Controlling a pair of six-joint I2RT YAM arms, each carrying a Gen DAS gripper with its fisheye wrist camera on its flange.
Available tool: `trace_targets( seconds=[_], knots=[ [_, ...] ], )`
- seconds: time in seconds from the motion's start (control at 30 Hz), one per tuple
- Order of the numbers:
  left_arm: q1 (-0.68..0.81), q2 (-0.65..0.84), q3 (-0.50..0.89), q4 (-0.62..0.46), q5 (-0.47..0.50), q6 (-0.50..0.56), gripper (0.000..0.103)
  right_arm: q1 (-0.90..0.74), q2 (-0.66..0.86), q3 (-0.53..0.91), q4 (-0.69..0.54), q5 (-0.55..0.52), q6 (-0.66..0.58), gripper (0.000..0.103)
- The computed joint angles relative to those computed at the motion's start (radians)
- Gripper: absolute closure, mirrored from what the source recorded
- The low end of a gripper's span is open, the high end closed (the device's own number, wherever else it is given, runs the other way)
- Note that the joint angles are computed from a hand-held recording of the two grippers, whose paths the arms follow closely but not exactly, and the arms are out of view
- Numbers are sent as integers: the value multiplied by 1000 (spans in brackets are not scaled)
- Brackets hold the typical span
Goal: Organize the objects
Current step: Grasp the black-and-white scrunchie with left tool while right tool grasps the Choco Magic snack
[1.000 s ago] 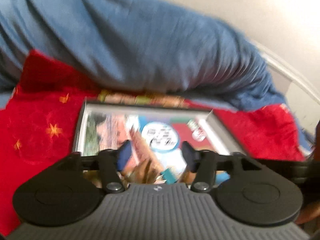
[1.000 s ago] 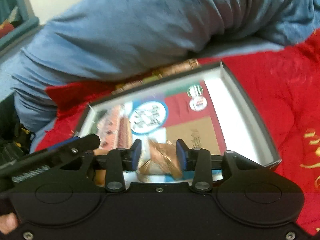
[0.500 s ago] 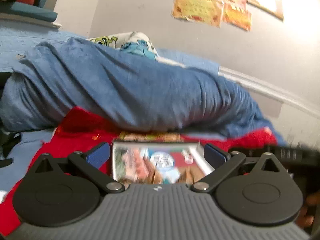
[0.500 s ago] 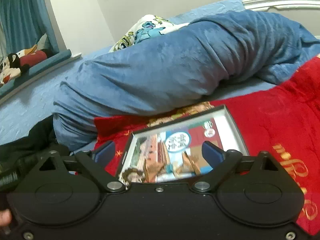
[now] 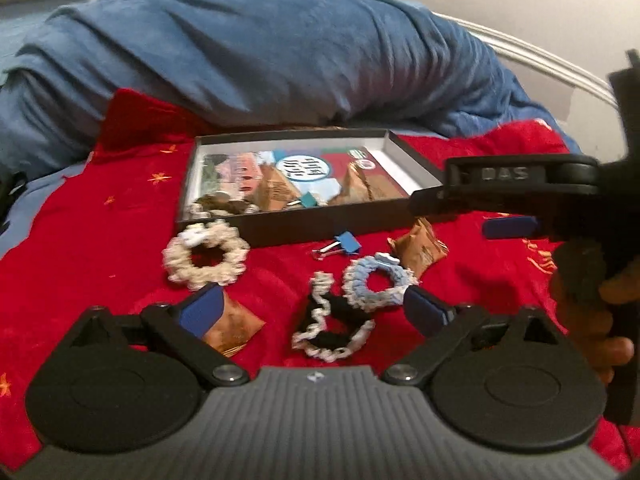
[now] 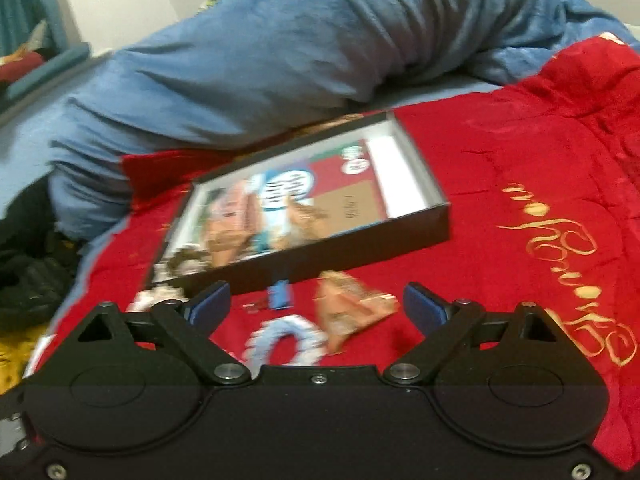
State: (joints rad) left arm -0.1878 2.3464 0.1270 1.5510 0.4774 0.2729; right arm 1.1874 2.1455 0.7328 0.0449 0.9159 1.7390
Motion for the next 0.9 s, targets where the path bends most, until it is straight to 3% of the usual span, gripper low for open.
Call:
trace_targets(
  seconds=[0.1, 0.17, 0.23, 0.27, 0.33, 0.37, 0.47, 0.6, 0.67, 0.9],
  knots=[
    [-76, 47, 44, -9, -80, -9, 16, -56, 48, -39, 106, -46, -7, 12],
    [-96, 66, 62, -36, -116, 3, 25, -94, 79, -85, 244, -86, -44, 16],
    [-103, 40, 96, -148, -128, 1, 47, -126, 118, -115, 378, -130, -78, 18],
    [-85, 31, 107, -190, -93, -7, 50, -130, 136, -109, 392, -126, -81, 18],
    [-70, -2, 126, -274, -62, -11, 61, -133, 154, -80, 374, -109, -121, 18],
    [-73, 0, 127, -268, -67, -8, 63, -143, 158, -66, 365, -118, -156, 19],
    [-75, -4, 126, -268, -60, -3, 82, -143, 180, -5, 283, -110, -187, 26],
    [-75, -2, 115, -251, -61, 2, 87, -121, 214, 97, 94, -86, -161, 40],
    [-77, -10, 116, -259, -62, -7, 89, -114, 217, 116, 65, -77, -172, 52],
    [-41, -62, 128, -347, -47, -35, 91, -92, 216, 163, -20, -69, -175, 57]
  ],
)
